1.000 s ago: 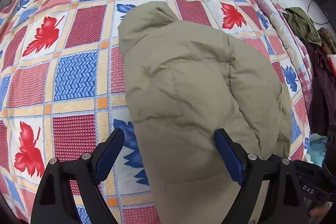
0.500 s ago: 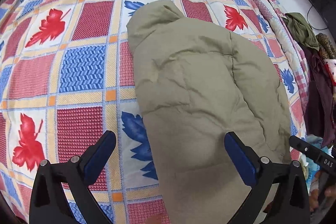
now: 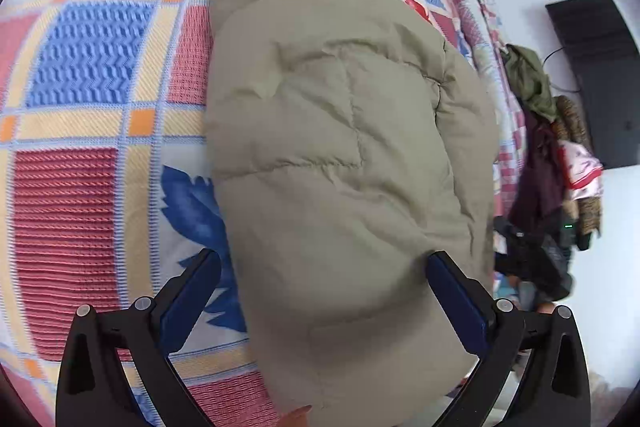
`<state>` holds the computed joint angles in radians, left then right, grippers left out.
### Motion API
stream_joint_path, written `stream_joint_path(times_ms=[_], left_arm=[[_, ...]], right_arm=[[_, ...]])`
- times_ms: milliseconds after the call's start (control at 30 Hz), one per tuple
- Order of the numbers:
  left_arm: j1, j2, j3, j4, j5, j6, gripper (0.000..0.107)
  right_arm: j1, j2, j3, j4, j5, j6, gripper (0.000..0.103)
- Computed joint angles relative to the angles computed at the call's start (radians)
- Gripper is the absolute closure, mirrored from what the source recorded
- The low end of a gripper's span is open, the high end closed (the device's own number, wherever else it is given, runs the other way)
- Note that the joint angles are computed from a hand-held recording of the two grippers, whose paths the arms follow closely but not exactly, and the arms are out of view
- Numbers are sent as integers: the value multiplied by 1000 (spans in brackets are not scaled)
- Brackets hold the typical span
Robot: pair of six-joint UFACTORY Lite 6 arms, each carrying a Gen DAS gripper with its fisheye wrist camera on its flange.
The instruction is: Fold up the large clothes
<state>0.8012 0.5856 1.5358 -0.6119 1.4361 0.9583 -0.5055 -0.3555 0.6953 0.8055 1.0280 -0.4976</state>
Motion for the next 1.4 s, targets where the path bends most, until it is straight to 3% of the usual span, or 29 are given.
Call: stream_joint_path(times_ms=[200, 233, 333, 567, 667, 833, 967, 1100, 1167, 1233, 1267, 1300, 1400], left_arm=[[7, 133, 58, -60, 57, -26, 4], [4, 142, 59, -63, 54, -25, 4], [-6, 169, 66, -78, 53, -27, 4], [-38, 151, 37, -86, 22, -20, 4], [-96, 74, -55, -87, -54, -6, 4], [-136, 103, -42, -98, -62, -36, 4], [-151, 156, -26, -128, -18, -83, 4], [-192, 73, -90, -150, -60, -82, 7], [-198, 25, -111, -159, -66, -66, 17], [-188, 11, -99, -170, -47, -57, 28], [-182, 7, -93, -176, -35, -57, 30], [-175, 5, -80, -183, -19, -58, 32], [-149, -4, -41, -198, 16, -60, 33]], right_arm=[[-39, 223, 13, 147, -1, -176, 18], [-38, 259, 18, 167, -3, -196, 9], [-26, 350, 34, 240, 11, -251, 0], [60, 449, 139, 367, 194, -345, 0], [185, 475, 243, 268, 135, -280, 0], [355, 561, 365, 117, 24, -159, 0], [375, 563, 360, 110, -1, -131, 0], [382, 548, 348, 104, -19, -62, 1], [394, 538, 344, 103, -27, -33, 7], [406, 504, 327, 124, -25, -19, 34], [417, 488, 327, 132, -27, -12, 39], [430, 474, 330, 135, -27, -5, 52], [491, 446, 367, 116, -40, 52, 61]])
